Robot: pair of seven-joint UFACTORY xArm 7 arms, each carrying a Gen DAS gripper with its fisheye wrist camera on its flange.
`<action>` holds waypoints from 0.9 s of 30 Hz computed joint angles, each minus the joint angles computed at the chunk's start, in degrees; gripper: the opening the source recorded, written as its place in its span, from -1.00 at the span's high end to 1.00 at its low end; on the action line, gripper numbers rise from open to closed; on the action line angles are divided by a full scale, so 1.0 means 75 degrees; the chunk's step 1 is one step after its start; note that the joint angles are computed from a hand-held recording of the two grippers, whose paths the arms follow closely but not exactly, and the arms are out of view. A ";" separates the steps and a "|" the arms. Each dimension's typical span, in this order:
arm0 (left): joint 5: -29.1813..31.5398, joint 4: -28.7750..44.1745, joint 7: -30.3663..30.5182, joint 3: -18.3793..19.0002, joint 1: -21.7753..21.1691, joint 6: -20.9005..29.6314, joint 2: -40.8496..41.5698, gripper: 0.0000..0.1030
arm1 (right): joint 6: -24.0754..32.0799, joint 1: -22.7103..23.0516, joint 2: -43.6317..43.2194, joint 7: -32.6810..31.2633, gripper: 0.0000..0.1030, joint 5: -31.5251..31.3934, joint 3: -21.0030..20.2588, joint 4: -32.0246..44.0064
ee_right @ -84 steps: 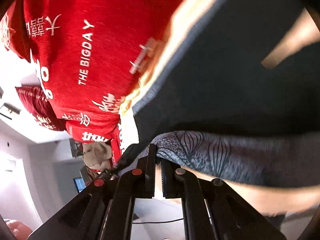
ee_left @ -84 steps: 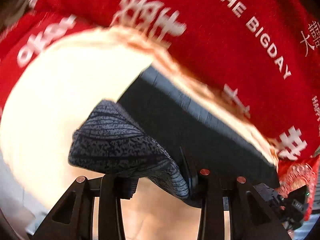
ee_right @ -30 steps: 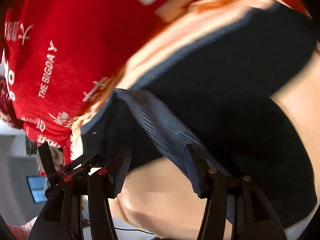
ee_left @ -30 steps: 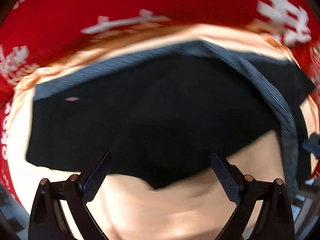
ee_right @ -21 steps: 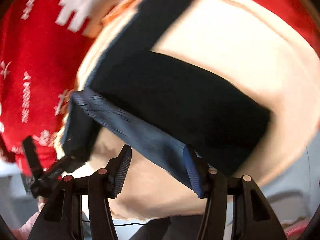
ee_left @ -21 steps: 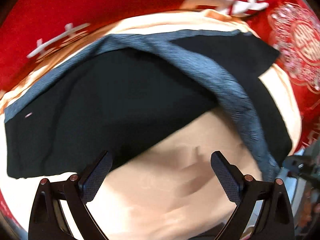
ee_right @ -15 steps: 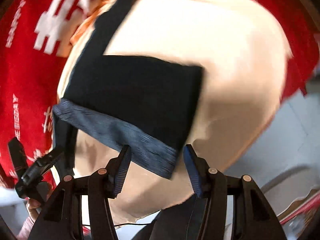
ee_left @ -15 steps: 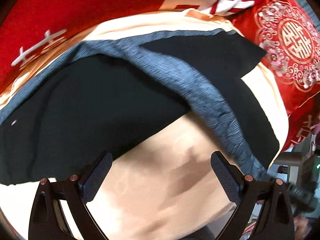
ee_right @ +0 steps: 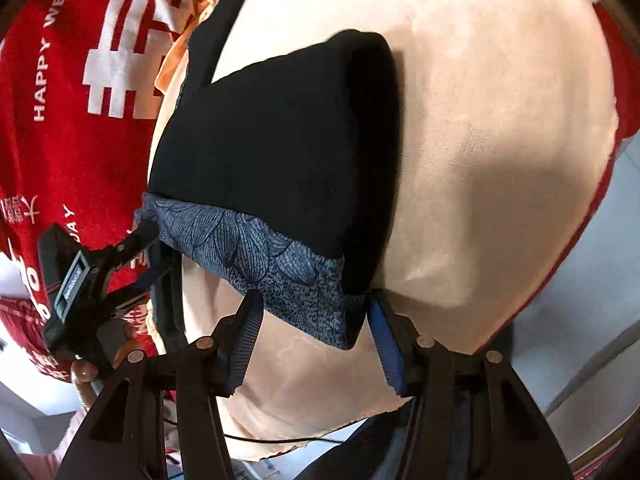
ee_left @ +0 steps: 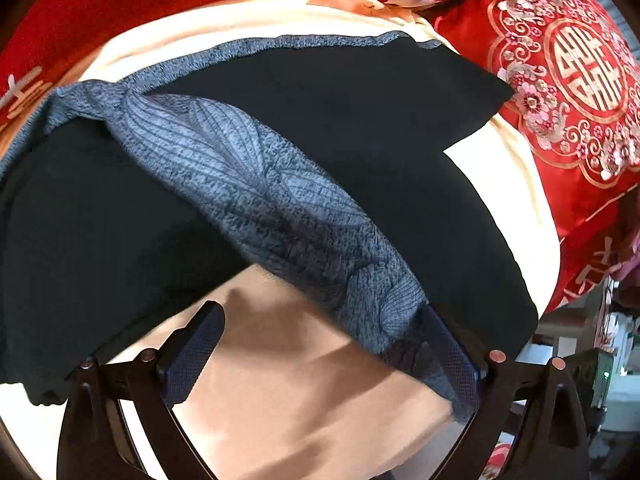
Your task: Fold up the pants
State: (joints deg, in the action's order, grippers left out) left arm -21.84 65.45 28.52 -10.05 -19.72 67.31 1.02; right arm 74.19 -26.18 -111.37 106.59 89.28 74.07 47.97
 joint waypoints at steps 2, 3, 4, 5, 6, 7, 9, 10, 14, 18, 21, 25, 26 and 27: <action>0.0082 0.0027 -0.0099 -0.0040 -0.0048 -0.0064 0.0046 -0.10 | -0.0249 0.0151 0.0142 -0.0233 0.71 -0.0045 -0.0006 -0.0124; 0.0098 0.0194 -0.0178 -0.0055 -0.0067 0.0123 0.0180 0.11 | -0.0340 0.0105 0.0273 -0.0575 0.72 -0.0178 -0.0095 -0.0134; 0.0041 0.0290 -0.0233 -0.0059 -0.0069 0.0210 0.0242 0.13 | -0.0455 0.0070 0.0405 -0.0953 0.73 -0.0279 -0.0194 -0.0158; -0.0014 0.0366 -0.0282 -0.0063 -0.0069 0.0220 0.0248 0.13 | -0.0552 -0.0015 0.0598 -0.1469 0.73 -0.0404 -0.0355 -0.0189; -0.0064 0.0473 -0.0325 -0.0076 -0.0079 0.0209 0.0248 0.13 | -0.0655 -0.0081 0.0774 -0.1827 0.73 -0.0483 -0.0446 -0.0223; -0.0128 0.0586 -0.0370 -0.0083 -0.0084 0.0220 0.0262 0.13 | -0.0795 -0.0182 0.0969 -0.2362 0.73 -0.0576 -0.0616 -0.0313; -0.0298 0.0946 -0.0526 -0.0100 -0.0097 0.0278 0.0366 0.13 | -0.1022 -0.0324 0.1333 -0.3219 0.73 -0.0854 -0.0934 -0.0483; -0.0318 0.1121 -0.0615 -0.0122 -0.0122 0.0245 0.0447 0.13 | -0.1127 -0.0370 0.1513 -0.3615 0.73 -0.1010 -0.1094 -0.0587; -0.0192 0.2035 -0.0980 -0.0219 -0.0248 0.0102 0.1005 0.13 | -0.1660 -0.0657 0.2362 -0.5352 0.73 -0.1406 -0.1670 -0.1080; -0.0042 0.2970 -0.1266 -0.0247 -0.0284 -0.0200 0.1526 -0.29 | -0.1990 -0.1337 0.3816 -0.7703 0.73 -0.1959 -0.2283 -0.1259; 0.0212 0.2979 -0.1294 -0.0212 -0.0285 -0.1001 0.1463 -0.69 | -0.2370 -0.2087 0.5077 -0.9189 0.73 -0.2223 -0.2497 -0.1132; 0.1252 0.2695 -0.1574 -0.0049 -0.0329 -0.1467 0.1380 -0.69 | -0.2404 -0.3086 0.6612 -1.0027 0.61 -0.3153 -0.2196 -0.0468; 0.1573 0.2589 -0.1731 0.0012 -0.0328 -0.1526 0.1391 -0.69 | -0.2246 -0.3441 0.6886 -0.9965 0.43 -0.3715 -0.1986 -0.0158; 0.1902 0.2508 -0.1934 0.0083 -0.0320 -0.1476 0.1447 -0.69 | -0.2229 -0.3632 0.7074 -0.9974 0.26 -0.4071 -0.1841 0.0028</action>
